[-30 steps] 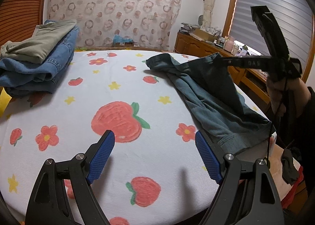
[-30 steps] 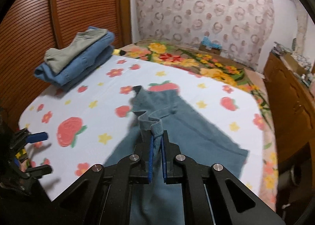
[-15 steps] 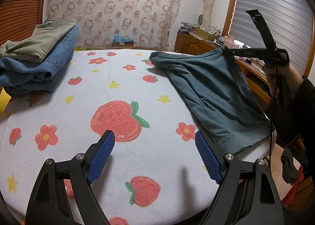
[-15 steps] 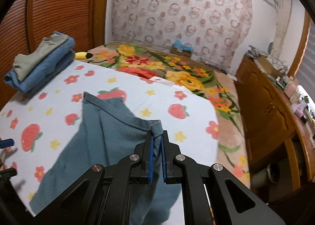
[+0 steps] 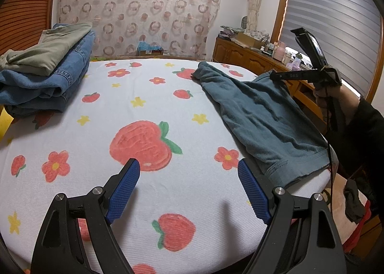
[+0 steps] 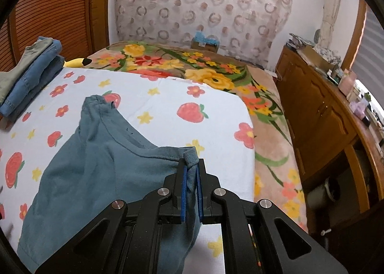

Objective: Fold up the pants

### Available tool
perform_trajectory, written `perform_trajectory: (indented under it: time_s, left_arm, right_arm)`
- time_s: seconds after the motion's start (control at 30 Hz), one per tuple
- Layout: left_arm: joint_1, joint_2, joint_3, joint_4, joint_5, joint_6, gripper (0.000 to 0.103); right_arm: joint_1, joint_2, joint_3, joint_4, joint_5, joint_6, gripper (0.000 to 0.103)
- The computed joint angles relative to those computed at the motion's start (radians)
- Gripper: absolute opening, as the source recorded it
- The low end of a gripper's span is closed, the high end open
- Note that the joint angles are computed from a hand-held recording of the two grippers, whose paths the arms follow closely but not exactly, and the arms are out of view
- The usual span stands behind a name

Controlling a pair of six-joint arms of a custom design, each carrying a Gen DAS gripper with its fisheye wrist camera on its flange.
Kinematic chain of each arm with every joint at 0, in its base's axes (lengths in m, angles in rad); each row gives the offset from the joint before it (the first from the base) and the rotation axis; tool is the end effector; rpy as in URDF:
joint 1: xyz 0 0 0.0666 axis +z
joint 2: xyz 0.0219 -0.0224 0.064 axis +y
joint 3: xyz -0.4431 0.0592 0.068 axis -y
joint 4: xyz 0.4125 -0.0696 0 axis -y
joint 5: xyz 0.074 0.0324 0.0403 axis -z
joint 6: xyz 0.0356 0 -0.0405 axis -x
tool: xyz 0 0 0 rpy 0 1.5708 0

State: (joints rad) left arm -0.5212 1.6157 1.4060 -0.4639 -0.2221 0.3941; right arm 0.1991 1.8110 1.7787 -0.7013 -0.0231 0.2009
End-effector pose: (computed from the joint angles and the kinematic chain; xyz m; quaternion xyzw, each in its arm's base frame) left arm 0.5223 -0.2913 0.4164 0.0089 0.8968 -0.1009 0.4308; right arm 0.6733 0.1363 0.4580 -0.1861 0.8945 0.0102 0.4065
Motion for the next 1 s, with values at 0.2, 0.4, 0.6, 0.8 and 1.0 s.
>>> perform_trajectory:
  time_s: [0.2, 0.4, 0.6, 0.8, 1.0]
  left_arm:
    - [0.000, 0.000, -0.001, 0.000, -0.001, 0.000, 0.084]
    - [-0.001, 0.002, 0.001, -0.005, 0.001, -0.002, 0.084]
    - [-0.003, 0.017, 0.024, -0.025, 0.012, -0.020, 0.084]
    - [-0.004, 0.045, 0.103, -0.064, 0.047, -0.092, 0.084]
    - [-0.004, 0.097, 0.215, -0.114, 0.083, -0.157, 0.079]
  right_arm:
    - [-0.043, -0.027, -0.026, -0.006, -0.060, -0.020, 0.034]
    - [-0.071, -0.075, -0.110, 0.007, -0.134, -0.017, 0.037]
    - [-0.090, -0.135, -0.224, 0.048, -0.203, 0.022, 0.039]
    - [-0.111, -0.127, -0.248, 0.054, -0.223, 0.029, 0.040]
    - [-0.127, -0.147, -0.285, 0.096, -0.252, 0.004, 0.040]
